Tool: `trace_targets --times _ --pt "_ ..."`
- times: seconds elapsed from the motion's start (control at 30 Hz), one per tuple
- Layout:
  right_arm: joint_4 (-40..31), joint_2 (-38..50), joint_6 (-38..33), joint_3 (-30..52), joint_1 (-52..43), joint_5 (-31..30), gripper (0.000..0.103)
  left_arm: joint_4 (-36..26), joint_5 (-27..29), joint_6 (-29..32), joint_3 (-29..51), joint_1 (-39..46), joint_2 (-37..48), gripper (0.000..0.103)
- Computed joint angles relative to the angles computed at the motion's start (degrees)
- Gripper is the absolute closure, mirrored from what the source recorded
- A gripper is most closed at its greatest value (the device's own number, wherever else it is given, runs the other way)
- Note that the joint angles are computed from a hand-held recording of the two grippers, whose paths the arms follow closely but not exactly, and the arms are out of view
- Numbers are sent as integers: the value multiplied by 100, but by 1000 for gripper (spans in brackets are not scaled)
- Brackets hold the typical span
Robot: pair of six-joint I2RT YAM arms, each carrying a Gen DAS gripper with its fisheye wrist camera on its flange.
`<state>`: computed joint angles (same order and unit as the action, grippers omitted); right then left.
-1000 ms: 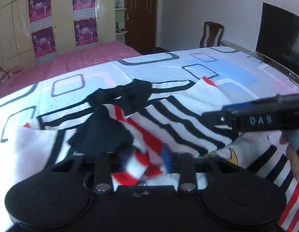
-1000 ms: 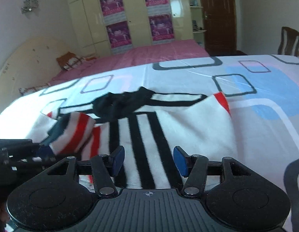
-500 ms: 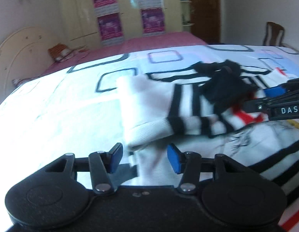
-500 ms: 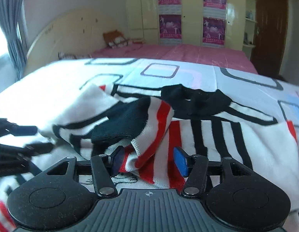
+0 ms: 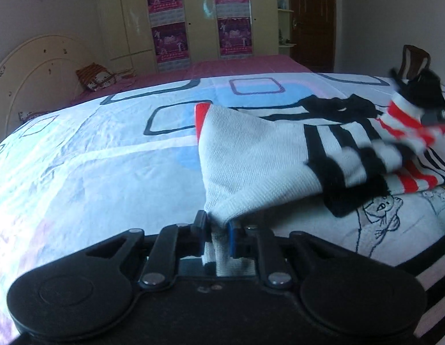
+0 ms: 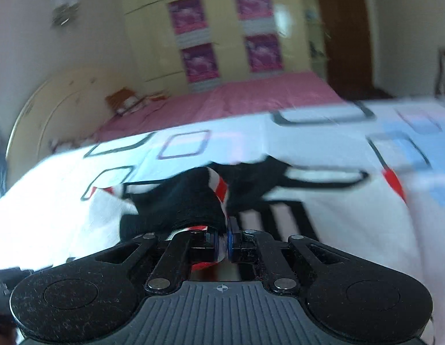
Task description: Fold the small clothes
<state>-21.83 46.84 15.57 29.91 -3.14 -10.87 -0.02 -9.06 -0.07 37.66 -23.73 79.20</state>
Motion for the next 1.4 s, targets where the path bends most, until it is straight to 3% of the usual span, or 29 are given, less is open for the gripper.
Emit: trace_targets --times 0.2,0.3,0.37,0.4,0.43,0.53,0.67,0.83,0.97,1.0,1.03,1.07,1.2,1.4 --pt "-493 -69 -171 -329 -1375 -958 97 -89 251 105 20 145 16 89" --pt "-684 -221 -317 -288 -1588 -1032 96 -346 389 95 131 228 -32 88" --pt "-882 -399 -340 -266 -1826 -1122 83 -516 459 103 178 265 -105 88" --pt "-1004 -537 -385 -281 -1872 -1026 67 -599 509 104 199 281 -146 87" --pt "-1037 -624 -439 -307 -1934 -948 60 -674 554 89 203 298 -219 85" --pt "-1233 -446 -816 -251 -2553 -1641 61 -1039 802 67 272 356 -574 83" --pt "-1157 -140 -800 -184 -2736 -1918 61 -1497 1116 -50 464 441 -1028 79" --pt "-1130 259 -662 -23 -3123 -2461 60 -1587 1308 -309 962 539 -701 79" --pt "-538 597 -195 -119 -2866 -2296 61 -1237 1212 -429 1463 429 254 79" --pt "-437 567 -131 -149 -2805 -2209 67 -1175 1198 -430 1587 401 458 79" --pt "-395 486 -130 -166 -2739 -2118 87 -1112 1171 -428 1732 369 681 79" --pt "-398 321 -195 -177 -2657 -1999 96 -1059 1158 -424 1869 349 885 80" --pt "-688 -220 -995 -304 -2321 -1245 97 -1044 1171 -499 2318 340 1567 81" --pt "-901 -525 -1338 -315 -2755 -1006 97 -1031 1198 -404 2388 379 1716 82"
